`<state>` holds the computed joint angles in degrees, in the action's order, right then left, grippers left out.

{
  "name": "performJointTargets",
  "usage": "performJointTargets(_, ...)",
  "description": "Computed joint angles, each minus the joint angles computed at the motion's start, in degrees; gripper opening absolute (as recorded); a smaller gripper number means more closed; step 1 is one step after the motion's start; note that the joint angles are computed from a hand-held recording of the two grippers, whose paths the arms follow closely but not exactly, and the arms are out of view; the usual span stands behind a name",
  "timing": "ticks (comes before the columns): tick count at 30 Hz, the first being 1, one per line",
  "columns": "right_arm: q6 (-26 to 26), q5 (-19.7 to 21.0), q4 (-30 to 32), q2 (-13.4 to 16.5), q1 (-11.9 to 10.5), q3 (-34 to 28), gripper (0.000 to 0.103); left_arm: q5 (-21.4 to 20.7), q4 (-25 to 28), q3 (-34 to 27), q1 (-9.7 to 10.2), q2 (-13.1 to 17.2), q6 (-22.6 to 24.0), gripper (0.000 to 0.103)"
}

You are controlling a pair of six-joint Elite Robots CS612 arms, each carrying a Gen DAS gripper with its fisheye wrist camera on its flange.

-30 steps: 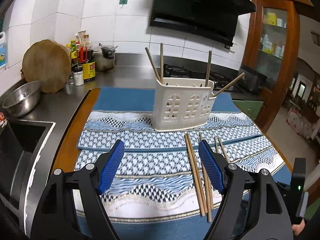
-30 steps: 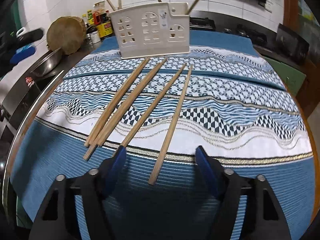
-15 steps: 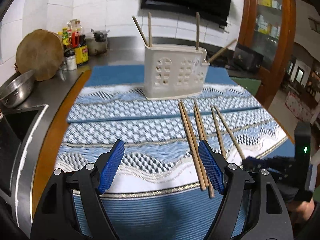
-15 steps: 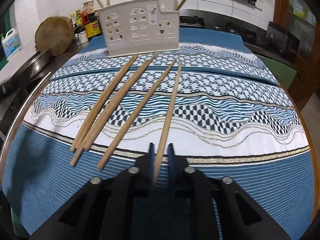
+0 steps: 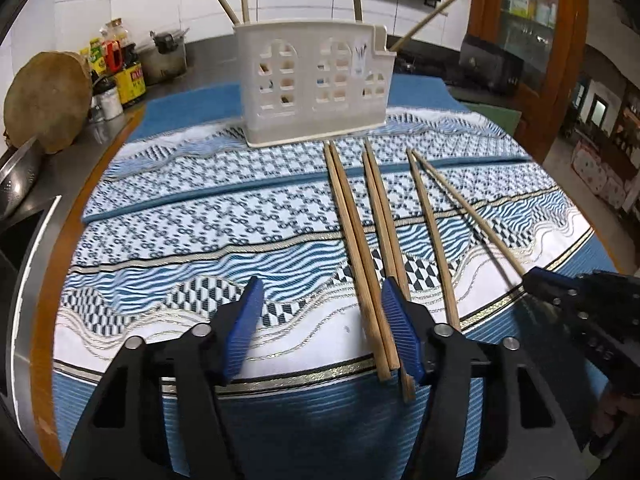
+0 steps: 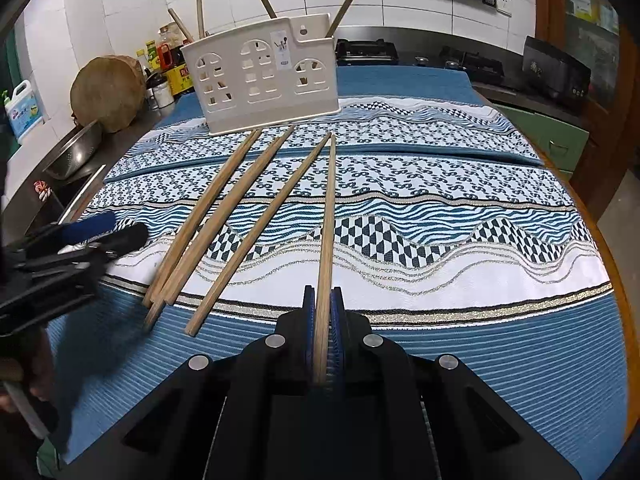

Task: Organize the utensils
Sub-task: 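Close the right gripper on a chopstick while the left gripper approaches another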

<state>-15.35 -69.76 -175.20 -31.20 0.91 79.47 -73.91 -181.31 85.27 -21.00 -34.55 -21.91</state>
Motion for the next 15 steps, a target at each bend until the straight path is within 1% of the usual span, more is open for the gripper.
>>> performJointTargets(2,-0.1,0.2,-0.2,0.0,0.0,0.1,0.008,-0.3,0.7,-0.5,0.03,0.3,-0.1,0.055)
performJointTargets(5,-0.1,0.8,0.0,0.0,-0.1,0.0,0.008,-0.4,1.7,-1.2,0.03,0.8,-0.2,0.052)
performJointTargets(8,0.0,1.3,0.1,0.0,-0.2,0.0,0.008,-0.5,3.3,-1.8,0.09,1.1,-0.8,0.052)
performJointTargets(10,0.1,1.5,-0.1,0.0,-0.2,0.1,0.008,-0.8,3.3,-2.0,0.15,1.2,-1.0,0.052)
performJointTargets(13,0.0,1.5,-0.2,-0.1,-0.3,0.3,0.008,0.4,3.6,-2.1,-0.08,1.4,-0.4,0.051)
performJointTargets(15,0.0,1.5,-0.7,-0.2,-0.3,0.6,0.008,1.0,3.8,-2.2,-0.18,1.4,-0.3,0.049)
